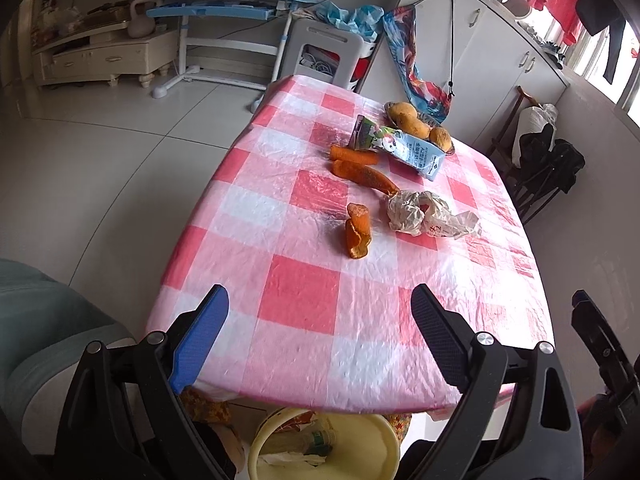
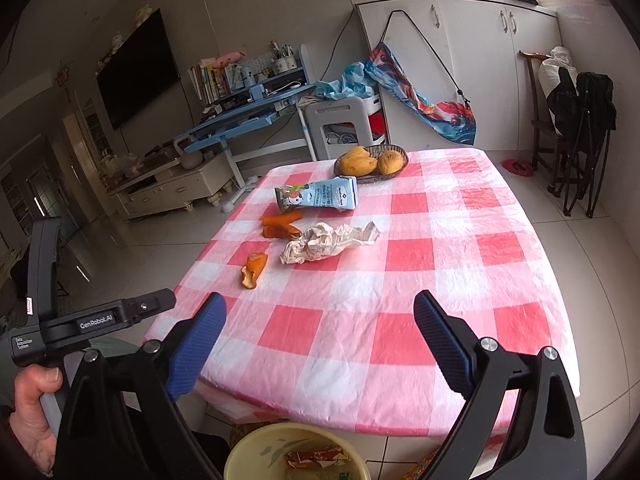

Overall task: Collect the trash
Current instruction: 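Grasp the orange peel with the left gripper while the right gripper reaches the crumpled tissue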

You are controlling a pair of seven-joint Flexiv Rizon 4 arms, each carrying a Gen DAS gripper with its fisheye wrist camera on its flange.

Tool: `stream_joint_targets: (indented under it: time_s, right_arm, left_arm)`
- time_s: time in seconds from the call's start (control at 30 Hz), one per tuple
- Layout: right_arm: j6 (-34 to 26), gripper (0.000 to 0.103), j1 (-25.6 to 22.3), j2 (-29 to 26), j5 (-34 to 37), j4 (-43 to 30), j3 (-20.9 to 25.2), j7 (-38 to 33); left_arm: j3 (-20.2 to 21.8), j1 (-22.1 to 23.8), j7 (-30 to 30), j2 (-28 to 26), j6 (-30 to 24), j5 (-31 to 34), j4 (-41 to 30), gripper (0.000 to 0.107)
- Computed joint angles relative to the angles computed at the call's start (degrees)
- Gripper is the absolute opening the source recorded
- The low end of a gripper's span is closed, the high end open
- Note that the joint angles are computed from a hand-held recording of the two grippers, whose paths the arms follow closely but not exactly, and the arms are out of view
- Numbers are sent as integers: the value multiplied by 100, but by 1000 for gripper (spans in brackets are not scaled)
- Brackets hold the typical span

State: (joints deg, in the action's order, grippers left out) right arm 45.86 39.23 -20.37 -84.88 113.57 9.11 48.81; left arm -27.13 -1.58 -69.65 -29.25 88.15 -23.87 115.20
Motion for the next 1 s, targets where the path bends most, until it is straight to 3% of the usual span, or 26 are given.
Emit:
stream_joint_targets:
  time_s: [0.23,0.37,0.47,0.57,0.63,0.7,0.87,1.0]
  right_arm:
    - [526,91,-324,-165,-296,-347,-241,-544]
    - [862,91,-484,-379,-396,-571,-356,-641]
    - [1158,91,-589,-541,-317,-712,-425,-708]
    - [1374,91,-626,-718,5,-856,-479,-1083]
    - [1452,91,-604,-808,212,-931,-537,-1294]
    - [1543,91,-576,-916,468,-1022,-582,-1540]
    - [1701,91,-434,-1209,1125,-1294,-739,-2249]
    - [1816,91,-298,-1428,1532,-1517,-925,-2626]
  left_arm:
    - [1637,-1516,-766,-843,-802,594,-1599,89]
    - [2005,-1824,-1159,-1180,-1059,872,-2138,87]
    - [2063,-1860,-1189,-1333,-1206,1078,-2386,73]
    - [1931,-1783,-1018,-1452,-1221,1206,-2545,51]
    - [1656,-1591,-804,-1468,-1318,1119,-2548,22]
    - [1312,-1335,-587,-1428,-1387,879,-2439,21]
    - [396,-574,-66,-1016,-817,156,-1616,21]
    - [-2,-206,130,-823,-519,-224,-1244,21]
